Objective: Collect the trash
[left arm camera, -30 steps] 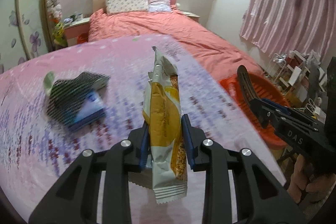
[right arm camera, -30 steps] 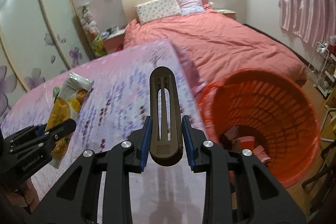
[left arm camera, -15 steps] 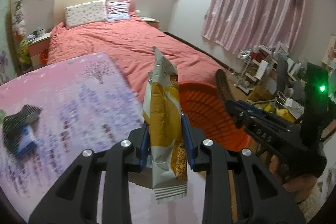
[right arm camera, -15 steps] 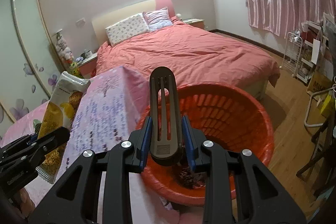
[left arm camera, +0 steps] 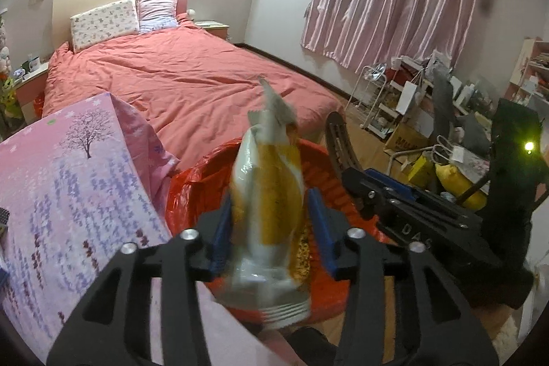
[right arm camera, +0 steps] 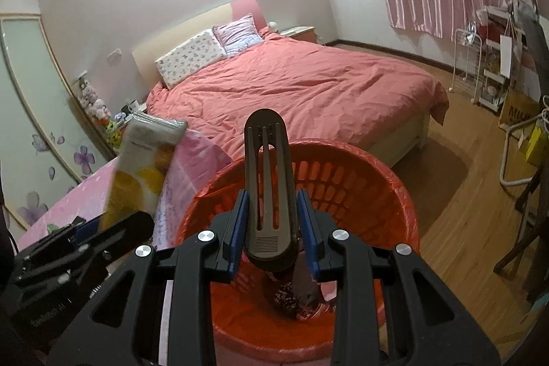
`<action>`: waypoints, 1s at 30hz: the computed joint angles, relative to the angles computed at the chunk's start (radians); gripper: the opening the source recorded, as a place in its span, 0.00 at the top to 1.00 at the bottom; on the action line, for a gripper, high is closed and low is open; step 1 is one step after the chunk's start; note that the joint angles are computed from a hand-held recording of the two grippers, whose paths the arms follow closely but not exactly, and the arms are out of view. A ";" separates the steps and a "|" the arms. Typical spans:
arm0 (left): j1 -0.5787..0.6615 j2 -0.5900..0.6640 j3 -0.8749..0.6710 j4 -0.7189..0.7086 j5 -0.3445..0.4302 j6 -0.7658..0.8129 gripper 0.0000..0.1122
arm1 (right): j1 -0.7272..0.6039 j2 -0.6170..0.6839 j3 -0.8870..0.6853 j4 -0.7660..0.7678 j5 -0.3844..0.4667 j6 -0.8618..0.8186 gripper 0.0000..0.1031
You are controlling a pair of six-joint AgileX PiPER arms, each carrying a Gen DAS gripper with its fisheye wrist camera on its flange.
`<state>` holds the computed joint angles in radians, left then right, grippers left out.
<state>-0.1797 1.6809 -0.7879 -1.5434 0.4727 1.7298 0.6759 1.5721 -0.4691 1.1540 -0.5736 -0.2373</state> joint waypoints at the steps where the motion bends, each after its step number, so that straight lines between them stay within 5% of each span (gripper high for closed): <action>1: -0.009 0.012 -0.009 -0.002 -0.015 -0.008 0.51 | -0.029 0.016 -0.006 -0.036 0.020 0.023 0.70; 2: -0.015 0.030 -0.020 -0.002 -0.033 -0.017 0.48 | -0.043 0.030 -0.008 -0.053 0.028 0.035 0.68; 4: -0.003 0.050 -0.029 0.008 -0.048 -0.027 0.46 | -0.063 0.056 -0.015 -0.077 0.041 0.052 0.46; 5: 0.011 0.054 -0.025 -0.007 -0.051 -0.006 0.44 | -0.060 0.060 -0.010 -0.081 0.034 0.061 0.44; 17: 0.365 0.008 0.089 -0.077 -0.010 0.296 0.31 | 0.062 0.096 -0.083 0.093 0.042 -0.082 0.44; 26: 0.709 0.107 -0.054 0.045 0.012 0.234 0.31 | 0.224 0.198 -0.278 0.343 0.037 -0.361 0.44; 30: 0.800 0.204 -0.207 0.135 -0.007 0.079 0.37 | 0.285 0.259 -0.390 0.456 0.028 -0.519 0.44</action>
